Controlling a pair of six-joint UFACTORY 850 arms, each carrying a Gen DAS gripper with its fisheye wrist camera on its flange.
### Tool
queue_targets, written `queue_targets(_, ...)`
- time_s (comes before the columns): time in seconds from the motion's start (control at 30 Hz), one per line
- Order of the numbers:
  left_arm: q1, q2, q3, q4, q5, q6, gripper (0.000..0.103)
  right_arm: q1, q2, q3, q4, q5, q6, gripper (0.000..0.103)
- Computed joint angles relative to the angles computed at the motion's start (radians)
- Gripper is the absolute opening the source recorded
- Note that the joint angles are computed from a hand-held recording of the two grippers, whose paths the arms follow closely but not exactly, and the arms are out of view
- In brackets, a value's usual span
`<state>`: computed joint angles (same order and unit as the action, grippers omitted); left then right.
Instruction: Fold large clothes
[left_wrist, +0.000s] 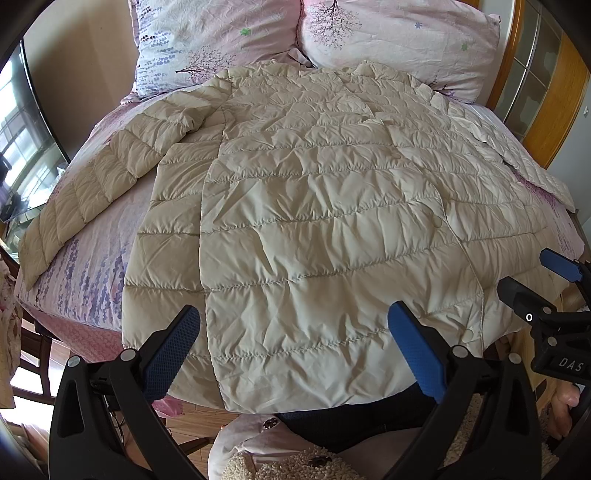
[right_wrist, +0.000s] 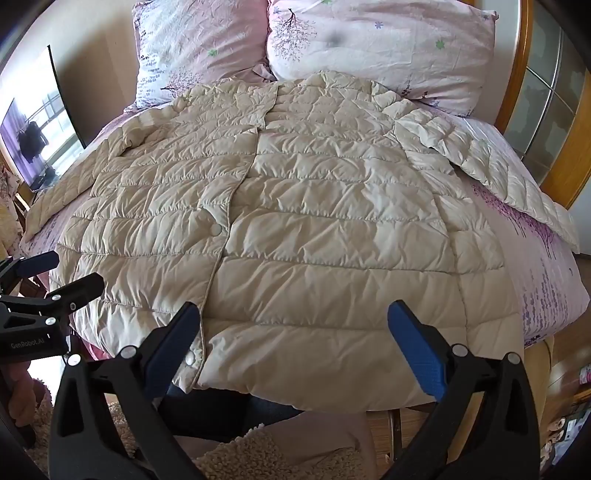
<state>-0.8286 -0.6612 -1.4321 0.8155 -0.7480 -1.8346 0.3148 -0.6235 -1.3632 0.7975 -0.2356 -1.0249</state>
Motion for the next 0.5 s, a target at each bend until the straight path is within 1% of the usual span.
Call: queue_targets(0.5,0.0,0.0,0.0,0.0,0.0,0.0,0.102,0.0,0.002,0.004,0.011,-0.001,-0.009,0.101)
